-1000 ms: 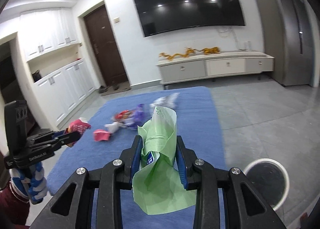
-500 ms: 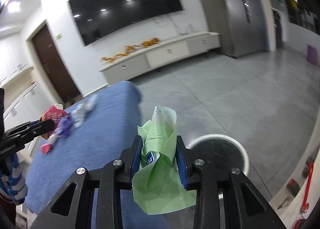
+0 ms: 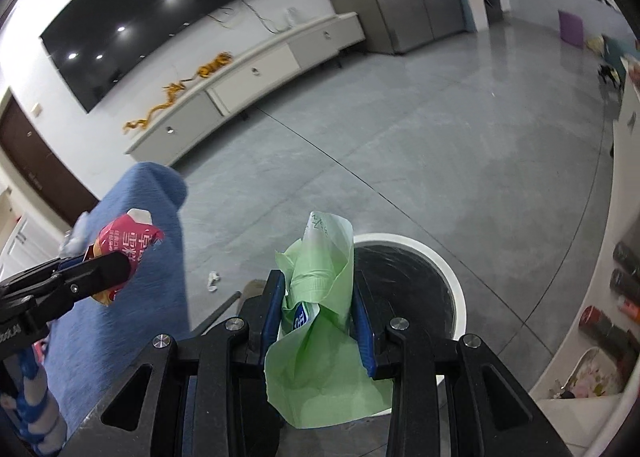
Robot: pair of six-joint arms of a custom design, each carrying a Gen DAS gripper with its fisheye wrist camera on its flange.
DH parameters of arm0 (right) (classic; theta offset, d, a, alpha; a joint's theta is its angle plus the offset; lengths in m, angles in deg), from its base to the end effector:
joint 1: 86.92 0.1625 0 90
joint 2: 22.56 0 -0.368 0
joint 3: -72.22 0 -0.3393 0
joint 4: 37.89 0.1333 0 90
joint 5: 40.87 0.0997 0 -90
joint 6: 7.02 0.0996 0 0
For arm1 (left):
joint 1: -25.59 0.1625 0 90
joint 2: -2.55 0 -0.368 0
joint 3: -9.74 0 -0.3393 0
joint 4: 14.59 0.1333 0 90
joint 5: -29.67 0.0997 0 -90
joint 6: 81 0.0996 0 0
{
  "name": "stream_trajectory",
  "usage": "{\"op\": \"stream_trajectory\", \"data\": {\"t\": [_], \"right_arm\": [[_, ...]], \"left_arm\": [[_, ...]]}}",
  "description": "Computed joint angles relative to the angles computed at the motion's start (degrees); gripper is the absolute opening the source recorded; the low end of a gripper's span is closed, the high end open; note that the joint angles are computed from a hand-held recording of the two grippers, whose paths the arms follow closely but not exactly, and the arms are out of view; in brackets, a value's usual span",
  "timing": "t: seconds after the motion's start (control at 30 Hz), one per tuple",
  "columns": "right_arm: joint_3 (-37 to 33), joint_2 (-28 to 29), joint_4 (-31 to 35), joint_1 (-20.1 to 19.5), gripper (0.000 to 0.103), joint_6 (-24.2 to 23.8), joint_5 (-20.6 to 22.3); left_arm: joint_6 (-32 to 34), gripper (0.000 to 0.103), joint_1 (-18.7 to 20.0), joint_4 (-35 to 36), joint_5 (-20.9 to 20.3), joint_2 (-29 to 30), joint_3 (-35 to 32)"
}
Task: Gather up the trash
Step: 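Carry both wrappers over the trash bin and open both tools to drop them, then move both tools back to the remaining wrappers on the rug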
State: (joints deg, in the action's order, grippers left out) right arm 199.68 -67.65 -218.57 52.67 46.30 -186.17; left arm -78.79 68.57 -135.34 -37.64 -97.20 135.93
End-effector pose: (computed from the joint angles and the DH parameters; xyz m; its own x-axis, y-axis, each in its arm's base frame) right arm 0.3468 -0.2277 0.0451 -0.8787 0.3015 0.3700 -0.0815 0.6690 -0.7388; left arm -0.1374 -0.3627 0.2900 -0.6216 0.6809 -0.3873 0.7541 0.6540 -0.0603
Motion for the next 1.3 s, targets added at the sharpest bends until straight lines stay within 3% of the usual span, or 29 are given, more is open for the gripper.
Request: {"op": "stream_trajectory", "data": {"t": [0.17, 0.23, 0.3, 0.33, 0.5, 0.83, 1.1, 1.3], "right_arm": [[1.79, 1.1, -3.18, -3.57, 0.036, 1.1, 0.86], [3.12, 1.31, -4.88, -4.7, 0.042, 1.97, 1.31], [4.25, 1.42, -6.43, -5.32, 0.046, 2.8, 1.64], [4.59, 1.27, -6.31, -5.37, 0.046, 3.64, 1.7], [5.48, 0.21, -4.37, -5.31, 0.046, 5.82, 1.25], [1.43, -2.26, 7.8, 0.8, 0.046, 10.33, -3.53], [-7.88, -1.64, 21.51, 8.86, 0.046, 12.44, -7.56], [-16.97, 0.81, 29.8, 14.22, 0.046, 12.12, -9.9]], "left_arm": [[-0.56, 0.03, 1.78, -3.79, -2.27, 6.55, -0.38], [-0.99, 0.033, 2.71, -4.35, -3.6, 8.25, -0.93], [-1.64, 0.049, 3.37, -5.15, -4.35, 9.46, -1.15], [-2.13, 0.052, 3.34, -5.79, -4.41, 9.89, -1.06], [-2.98, 0.053, 2.69, -5.87, -4.31, 9.03, -0.56], [-5.94, 0.053, -3.74, -4.37, 2.8, -4.75, 3.13], [-7.73, 0.053, -8.47, 10.19, 7.68, -17.42, -0.1], [-7.93, 0.056, -8.31, 20.75, 11.2, -26.14, -5.23]]}}
